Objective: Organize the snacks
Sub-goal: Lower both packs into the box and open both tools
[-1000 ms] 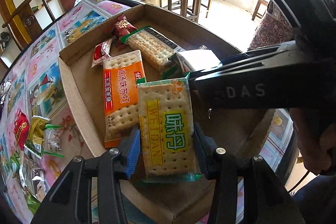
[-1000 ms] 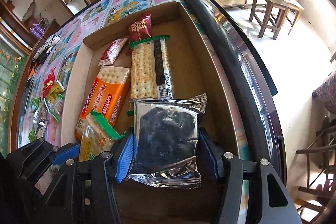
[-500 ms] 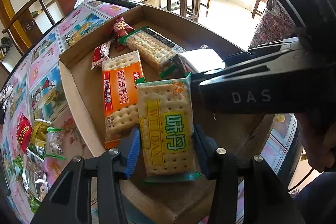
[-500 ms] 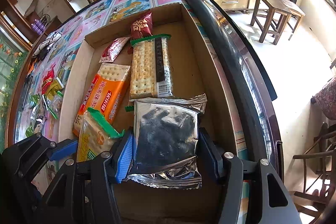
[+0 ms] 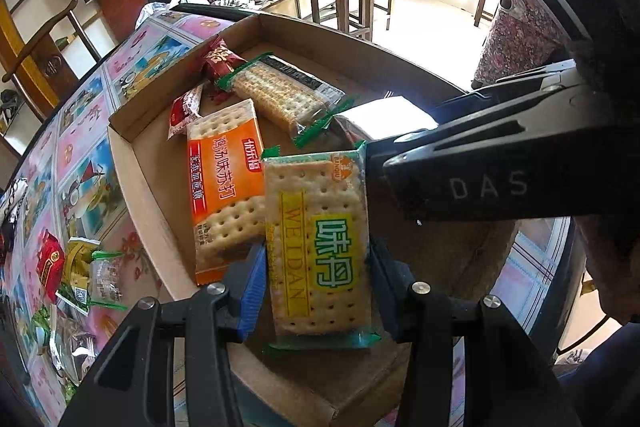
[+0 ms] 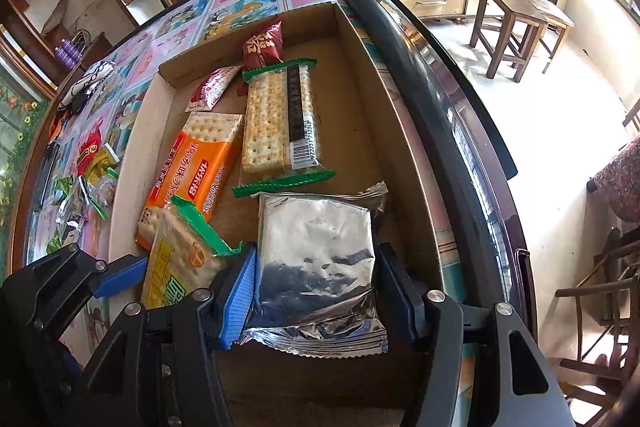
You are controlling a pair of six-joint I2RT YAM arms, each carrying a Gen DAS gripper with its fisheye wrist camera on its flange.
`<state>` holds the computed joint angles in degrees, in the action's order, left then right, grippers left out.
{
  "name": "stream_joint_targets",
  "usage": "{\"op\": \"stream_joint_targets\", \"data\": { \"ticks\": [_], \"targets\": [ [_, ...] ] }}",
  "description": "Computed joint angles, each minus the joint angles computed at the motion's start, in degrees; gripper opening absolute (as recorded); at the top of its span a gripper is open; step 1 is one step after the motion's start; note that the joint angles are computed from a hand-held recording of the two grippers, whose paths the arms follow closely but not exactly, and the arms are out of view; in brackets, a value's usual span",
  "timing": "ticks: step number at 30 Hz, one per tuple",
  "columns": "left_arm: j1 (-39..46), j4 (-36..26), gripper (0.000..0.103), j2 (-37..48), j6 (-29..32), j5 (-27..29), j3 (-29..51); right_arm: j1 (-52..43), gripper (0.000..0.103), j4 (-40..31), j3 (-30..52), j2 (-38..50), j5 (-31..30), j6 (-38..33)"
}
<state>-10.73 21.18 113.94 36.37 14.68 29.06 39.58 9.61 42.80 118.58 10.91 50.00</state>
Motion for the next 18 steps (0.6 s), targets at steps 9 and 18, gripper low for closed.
{"op": "stream_joint_targets", "data": {
  "ticks": [9,18],
  "targets": [
    [-0.47,0.55,0.047,-0.24,0.35,-0.59,-0.54,0.29,0.063,-0.07,-0.61,-0.49,0.11,0.86],
    [-1.03,1.73,0.05,-0.08,0.63,-1.26,-0.95,0.25,0.063,0.08,-0.81,-0.76,-0.06,1.14]
  ]
}}
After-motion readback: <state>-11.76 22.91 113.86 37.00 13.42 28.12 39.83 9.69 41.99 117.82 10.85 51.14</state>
